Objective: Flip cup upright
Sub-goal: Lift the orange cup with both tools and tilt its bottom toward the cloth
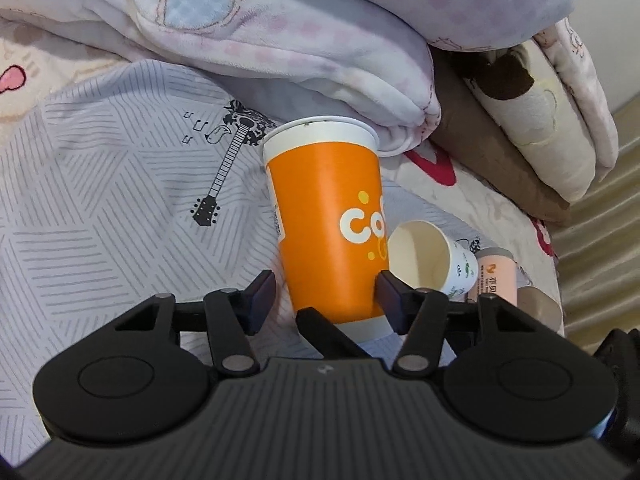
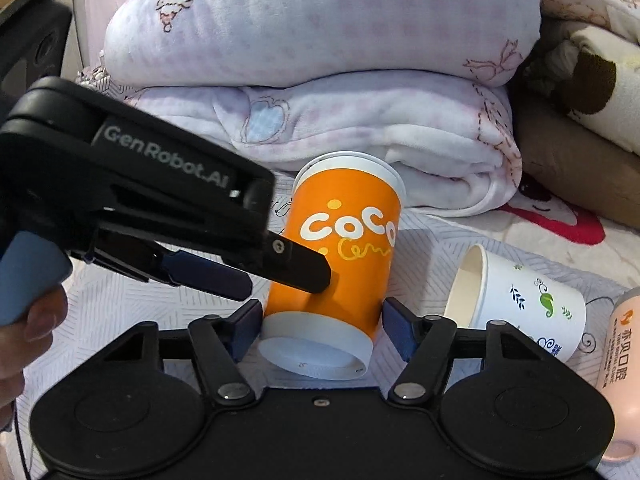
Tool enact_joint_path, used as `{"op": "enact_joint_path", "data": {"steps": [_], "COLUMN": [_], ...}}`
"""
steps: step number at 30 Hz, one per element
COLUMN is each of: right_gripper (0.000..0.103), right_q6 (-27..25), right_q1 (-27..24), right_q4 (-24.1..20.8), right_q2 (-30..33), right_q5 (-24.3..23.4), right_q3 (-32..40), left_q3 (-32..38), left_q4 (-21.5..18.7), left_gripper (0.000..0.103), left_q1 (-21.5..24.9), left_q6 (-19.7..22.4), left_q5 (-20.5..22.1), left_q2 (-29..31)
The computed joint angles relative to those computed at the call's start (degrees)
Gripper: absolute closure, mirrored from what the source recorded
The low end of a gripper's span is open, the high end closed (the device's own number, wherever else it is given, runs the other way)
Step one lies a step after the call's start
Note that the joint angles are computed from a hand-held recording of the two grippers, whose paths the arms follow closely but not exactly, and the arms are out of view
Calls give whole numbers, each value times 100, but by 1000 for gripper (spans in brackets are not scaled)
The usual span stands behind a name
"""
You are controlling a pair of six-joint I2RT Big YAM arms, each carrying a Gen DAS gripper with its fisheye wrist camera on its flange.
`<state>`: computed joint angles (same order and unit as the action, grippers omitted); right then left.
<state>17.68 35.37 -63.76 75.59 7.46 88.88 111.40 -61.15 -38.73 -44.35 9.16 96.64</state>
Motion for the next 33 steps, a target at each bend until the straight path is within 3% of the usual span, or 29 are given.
{"op": "enact_joint_path", "data": {"steps": [4,17,27,33], "right_gripper": [32,33,33,33], "right_q6": [63,217,130,159], "right_q1": [18,155,279,481], "right_q4": [-29,-342,-735,-1112], "right_q2": [-4,28,-91,-256], "right_q5": [-11,144,224,324], "right_q3": [12,164,318,468], "left_q3": [67,21,-125,52], "left_q4": [-60,-83,-122,-558], "left_gripper": [55,55,56,56], "left_q1": [-33,-43,-166,-342], "left_q6": [113,179,-54,-37], "left_q5": [61,142,236,306], "left_q2": [20,-29,-273,-403]}}
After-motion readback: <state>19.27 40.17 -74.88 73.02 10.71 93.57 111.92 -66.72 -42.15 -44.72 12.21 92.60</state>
